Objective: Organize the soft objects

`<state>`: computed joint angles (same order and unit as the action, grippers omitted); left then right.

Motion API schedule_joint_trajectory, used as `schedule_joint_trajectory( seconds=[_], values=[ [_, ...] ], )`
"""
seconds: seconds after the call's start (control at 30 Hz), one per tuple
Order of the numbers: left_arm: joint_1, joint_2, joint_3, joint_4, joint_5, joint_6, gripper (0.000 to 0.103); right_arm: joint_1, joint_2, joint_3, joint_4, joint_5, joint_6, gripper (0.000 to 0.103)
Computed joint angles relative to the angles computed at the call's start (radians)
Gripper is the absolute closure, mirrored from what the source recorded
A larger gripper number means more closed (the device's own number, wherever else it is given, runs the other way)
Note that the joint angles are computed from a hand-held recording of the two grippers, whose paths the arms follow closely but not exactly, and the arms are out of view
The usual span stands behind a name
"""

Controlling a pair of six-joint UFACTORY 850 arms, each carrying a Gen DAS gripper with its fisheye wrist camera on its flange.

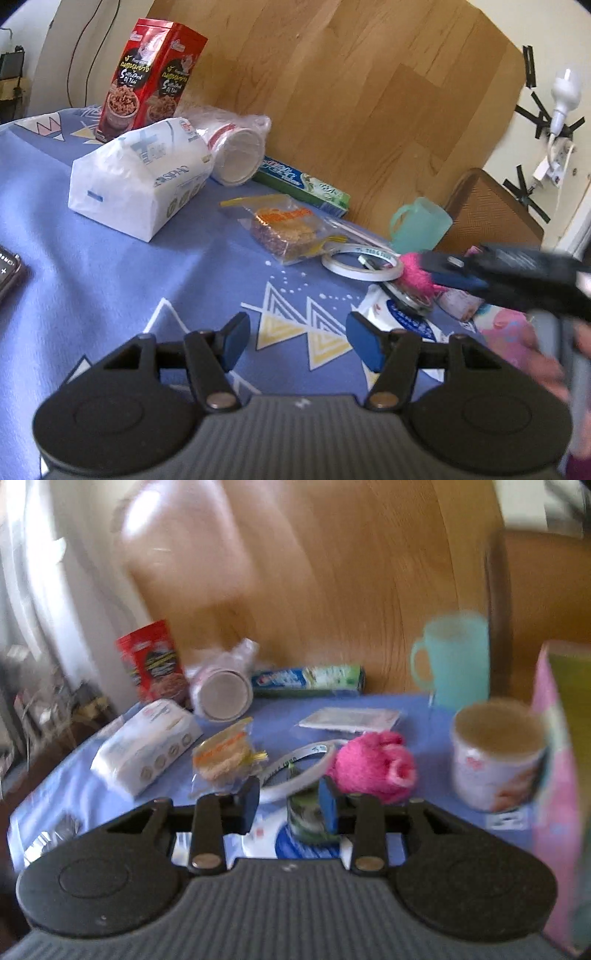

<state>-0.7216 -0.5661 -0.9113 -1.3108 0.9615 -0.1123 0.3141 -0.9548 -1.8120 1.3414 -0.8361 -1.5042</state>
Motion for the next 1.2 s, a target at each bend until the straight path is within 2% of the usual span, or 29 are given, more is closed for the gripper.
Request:
schedule_joint_trajectory(
  seconds=[0.1, 0.17, 0.23, 0.3, 0.43, 0.53, 0.6, 0.7, 0.8, 0.9, 1.0, 1.13, 1.2],
  values=[
    [0.005, 0.001, 0.01, 0.032, 0.004, -0.032, 0.043, 0.03, -0.037, -0.059, -0.086, 0.073, 0.184, 0.065],
    [0.008, 0.002, 0.018, 0.054, 0.004, -0.06, 0.04, 0.039, -0.06, -0.09, -0.108, 0.066, 0.253, 0.077],
    [0.007, 0.002, 0.027, 0.07, 0.013, -0.091, 0.04, 0.036, -0.044, -0.059, -0.055, 0.072, 0.223, 0.084],
    [0.006, 0.0, 0.035, 0.086, 0.023, -0.12, 0.04, 0.024, -0.027, -0.034, -0.002, 0.029, 0.182, 0.09],
    [0.003, -0.003, 0.048, 0.116, 0.046, -0.168, 0.04, -0.024, 0.065, 0.101, 0.074, -0.081, 0.009, 0.093],
    [0.003, 0.0, 0.06, 0.154, 0.059, -0.205, 0.04, -0.074, 0.103, 0.175, 0.024, -0.185, 0.001, 0.093],
    [0.004, 0.001, 0.067, 0.195, 0.064, -0.216, 0.04, -0.104, 0.134, 0.248, 0.009, -0.191, -0.053, 0.093],
    [0.008, 0.003, 0.053, 0.226, 0.031, -0.159, 0.045, -0.132, 0.197, 0.368, 0.04, -0.107, -0.19, 0.089],
    [0.0, -0.006, 0.013, 0.221, -0.01, -0.074, 0.048, -0.148, 0.218, 0.425, 0.064, -0.065, -0.264, 0.085],
    [-0.002, -0.022, -0.037, 0.235, -0.066, -0.032, 0.048, -0.139, 0.241, 0.471, 0.111, 0.016, -0.383, 0.07],
    [0.001, -0.043, -0.097, 0.211, -0.12, 0.062, 0.048, -0.147, 0.236, 0.473, 0.11, -0.003, -0.431, 0.057],
    [0.009, -0.067, -0.168, 0.148, -0.188, 0.186, 0.048, -0.158, 0.25, 0.496, 0.136, 0.014, -0.544, 0.04],
    [0.019, -0.08, -0.202, 0.101, -0.224, 0.252, 0.048, -0.167, 0.253, 0.502, 0.135, 0.014, -0.593, 0.038]
  ],
)
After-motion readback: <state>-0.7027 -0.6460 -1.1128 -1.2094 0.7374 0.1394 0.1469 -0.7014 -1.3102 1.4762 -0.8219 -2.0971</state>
